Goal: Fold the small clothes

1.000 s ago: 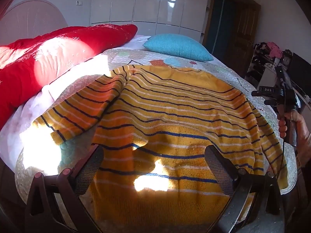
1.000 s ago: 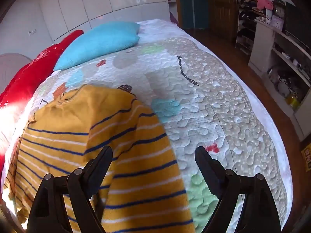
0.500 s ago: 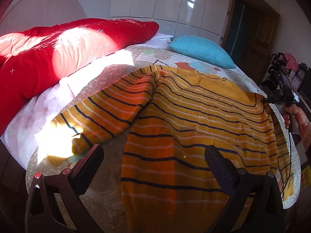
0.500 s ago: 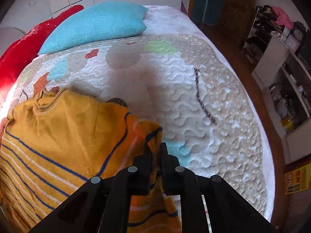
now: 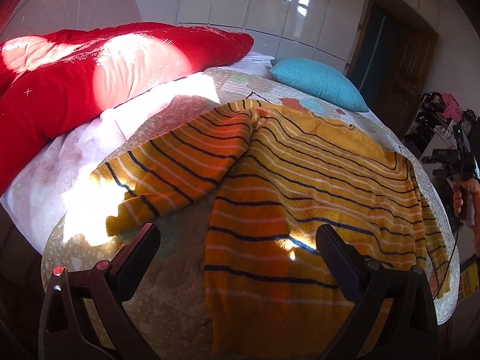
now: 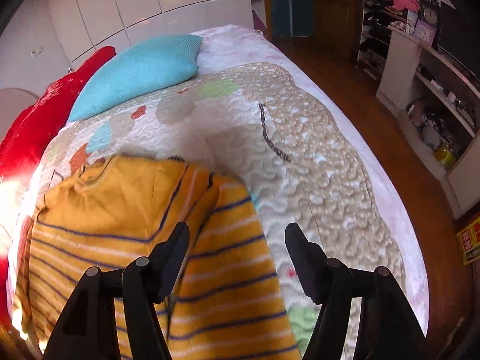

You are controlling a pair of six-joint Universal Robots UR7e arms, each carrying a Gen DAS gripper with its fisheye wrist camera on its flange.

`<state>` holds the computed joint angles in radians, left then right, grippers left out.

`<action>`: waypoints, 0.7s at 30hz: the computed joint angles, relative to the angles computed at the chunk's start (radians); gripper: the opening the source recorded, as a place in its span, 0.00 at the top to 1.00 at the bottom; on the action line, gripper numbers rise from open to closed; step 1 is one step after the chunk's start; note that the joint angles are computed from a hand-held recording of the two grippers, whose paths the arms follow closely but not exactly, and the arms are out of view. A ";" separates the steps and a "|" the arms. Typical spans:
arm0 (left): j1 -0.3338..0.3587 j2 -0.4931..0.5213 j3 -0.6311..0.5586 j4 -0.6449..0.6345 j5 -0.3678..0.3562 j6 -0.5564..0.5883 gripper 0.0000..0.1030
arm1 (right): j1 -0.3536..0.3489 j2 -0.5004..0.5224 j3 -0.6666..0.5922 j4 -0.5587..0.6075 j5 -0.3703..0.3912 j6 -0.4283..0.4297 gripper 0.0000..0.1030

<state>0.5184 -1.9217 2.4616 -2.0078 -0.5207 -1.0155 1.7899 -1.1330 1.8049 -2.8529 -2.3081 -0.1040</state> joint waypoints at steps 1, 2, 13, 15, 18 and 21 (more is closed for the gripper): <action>-0.007 -0.009 0.008 -0.008 -0.011 -0.005 0.00 | -0.003 -0.056 0.075 -0.002 0.008 0.006 0.30; -0.014 -0.018 0.014 -0.012 -0.021 -0.008 0.00 | -0.006 -0.107 0.149 -0.009 0.005 0.018 0.29; -0.117 -0.065 -0.008 0.252 -0.024 -0.198 0.00 | -0.080 -0.424 0.703 -0.316 0.113 0.079 0.68; -0.108 -0.070 -0.016 0.257 -0.033 -0.204 0.00 | -0.095 -0.461 0.706 -0.263 0.210 0.095 0.92; -0.116 -0.090 -0.024 0.303 -0.027 -0.228 0.00 | -0.041 -0.449 0.680 -0.287 0.098 0.075 0.92; -0.117 -0.110 -0.031 0.370 -0.014 -0.272 0.00 | -0.032 -0.432 0.642 -0.336 -0.092 0.087 0.92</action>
